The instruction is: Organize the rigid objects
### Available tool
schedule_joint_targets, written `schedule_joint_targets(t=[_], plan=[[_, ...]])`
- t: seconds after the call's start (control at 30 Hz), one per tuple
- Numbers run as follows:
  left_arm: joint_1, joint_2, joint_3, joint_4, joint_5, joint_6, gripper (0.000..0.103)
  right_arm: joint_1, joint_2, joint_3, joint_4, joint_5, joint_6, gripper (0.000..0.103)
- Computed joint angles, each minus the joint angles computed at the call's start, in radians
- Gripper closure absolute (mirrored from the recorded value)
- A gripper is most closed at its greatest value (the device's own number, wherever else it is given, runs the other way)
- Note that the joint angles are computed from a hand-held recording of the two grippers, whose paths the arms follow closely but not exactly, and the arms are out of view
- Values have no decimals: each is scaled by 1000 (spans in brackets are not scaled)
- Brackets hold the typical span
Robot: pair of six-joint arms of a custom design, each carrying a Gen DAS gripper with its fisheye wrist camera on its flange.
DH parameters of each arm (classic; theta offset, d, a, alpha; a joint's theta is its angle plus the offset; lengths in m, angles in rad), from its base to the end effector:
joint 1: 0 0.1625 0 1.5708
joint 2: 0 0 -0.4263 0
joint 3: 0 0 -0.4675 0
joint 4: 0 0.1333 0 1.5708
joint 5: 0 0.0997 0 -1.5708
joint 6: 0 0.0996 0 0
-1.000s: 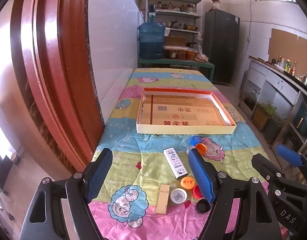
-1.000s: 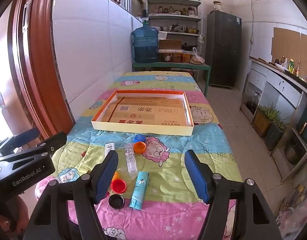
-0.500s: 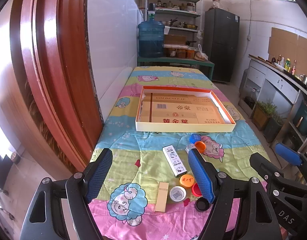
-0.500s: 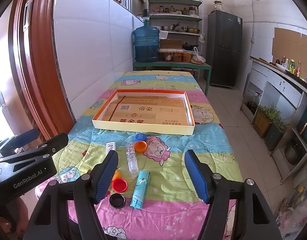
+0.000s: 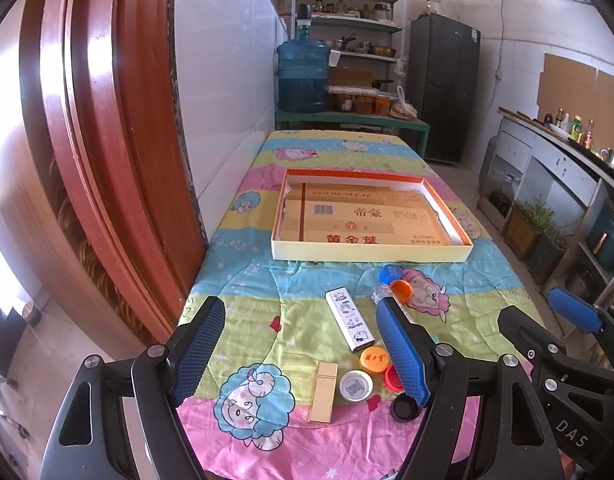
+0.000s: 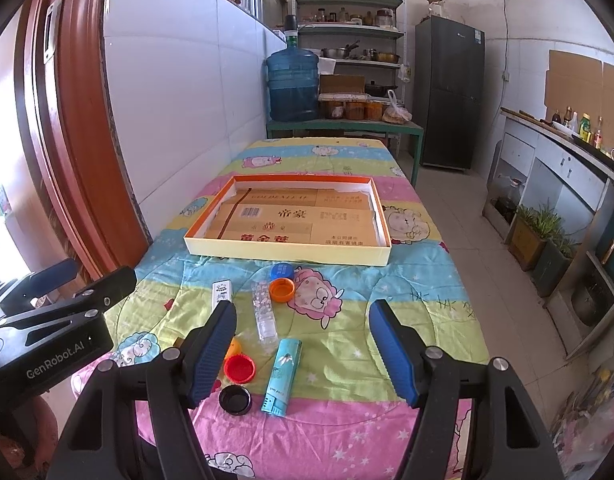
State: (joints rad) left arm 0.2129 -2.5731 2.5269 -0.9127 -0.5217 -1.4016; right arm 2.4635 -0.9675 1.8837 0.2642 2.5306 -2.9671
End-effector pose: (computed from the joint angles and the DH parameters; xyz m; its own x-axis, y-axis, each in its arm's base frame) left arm -0.1108 -0.2487 0.3157 -0.7244 -0.0707 -0.6857 0.5107 0.6130 -0.6028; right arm 0.3876 -0.2458 0.0519 -0.7185 -0.1467 0.6799 -0.6046 0.6149 -0.5063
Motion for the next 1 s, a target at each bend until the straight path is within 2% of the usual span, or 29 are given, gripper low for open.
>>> schedule_joint_targets(t=[1.0], plan=[[4, 1, 6, -9, -1, 3, 23, -3, 5, 5, -13, 1, -1, 35]])
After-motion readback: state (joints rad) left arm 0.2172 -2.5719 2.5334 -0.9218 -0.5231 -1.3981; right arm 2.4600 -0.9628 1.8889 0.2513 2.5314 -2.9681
